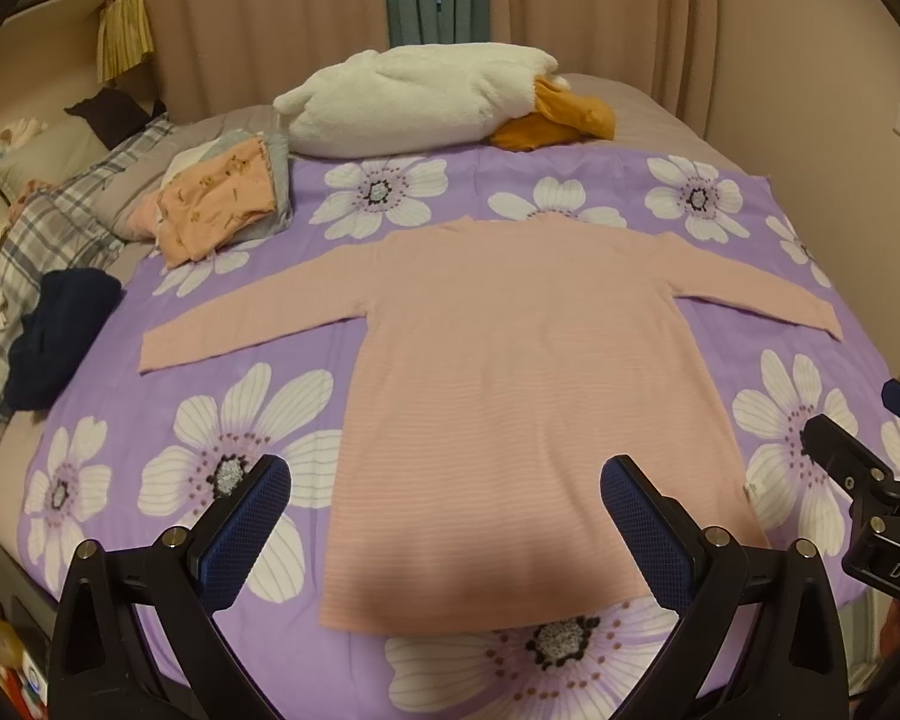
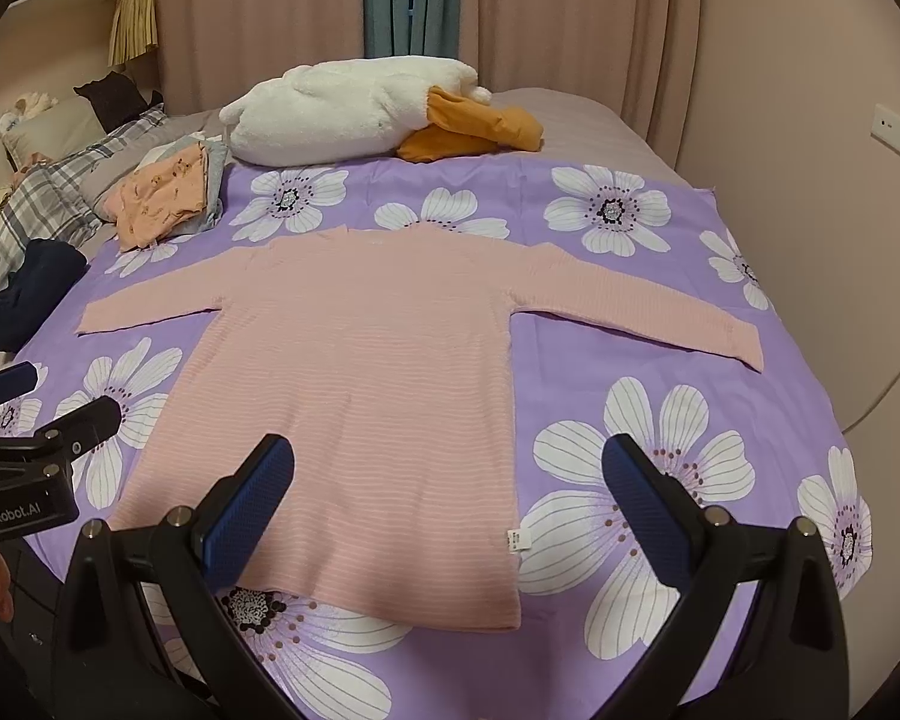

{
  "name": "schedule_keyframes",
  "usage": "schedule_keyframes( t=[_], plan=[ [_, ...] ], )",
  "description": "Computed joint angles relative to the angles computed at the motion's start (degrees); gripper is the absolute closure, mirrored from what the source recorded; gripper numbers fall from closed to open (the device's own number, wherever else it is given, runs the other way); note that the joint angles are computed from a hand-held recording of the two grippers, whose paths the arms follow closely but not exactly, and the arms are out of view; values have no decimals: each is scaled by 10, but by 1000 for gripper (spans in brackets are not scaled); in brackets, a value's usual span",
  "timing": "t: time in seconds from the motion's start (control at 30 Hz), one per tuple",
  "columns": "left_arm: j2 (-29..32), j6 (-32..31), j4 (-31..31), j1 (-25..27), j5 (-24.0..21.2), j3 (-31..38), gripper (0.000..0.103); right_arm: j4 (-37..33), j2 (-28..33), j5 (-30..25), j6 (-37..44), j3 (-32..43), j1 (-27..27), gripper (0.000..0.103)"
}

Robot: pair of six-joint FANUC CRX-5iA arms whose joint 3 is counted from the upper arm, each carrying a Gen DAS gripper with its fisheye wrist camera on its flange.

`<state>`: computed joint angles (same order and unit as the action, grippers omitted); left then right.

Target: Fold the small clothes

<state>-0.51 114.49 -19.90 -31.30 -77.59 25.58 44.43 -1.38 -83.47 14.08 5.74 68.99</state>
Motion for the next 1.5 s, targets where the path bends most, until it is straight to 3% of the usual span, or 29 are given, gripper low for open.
schedule_keyframes(
  t=[0.8, 1.13, 1.27, 1.33, 1.5],
  plan=[
    [0, -1, -14, -12, 1, -6, 1, -12, 5, -4, 11, 7, -5, 0],
    [-2, 2, -63, -33, 7, -8, 1, -18, 9, -15, 20, 14, -6, 0],
    [6, -4, -41, -20, -5, -5, 1, -11, 1, 1, 1, -5, -10, 0],
    [17, -16, -79, -31, -21, 8, 1, -19, -7, 15, -6, -16, -17, 0],
    [28, -14, -74, -17, -14, 7, 1, -54, -45, 92, -35, -64, -51, 0]
  ],
)
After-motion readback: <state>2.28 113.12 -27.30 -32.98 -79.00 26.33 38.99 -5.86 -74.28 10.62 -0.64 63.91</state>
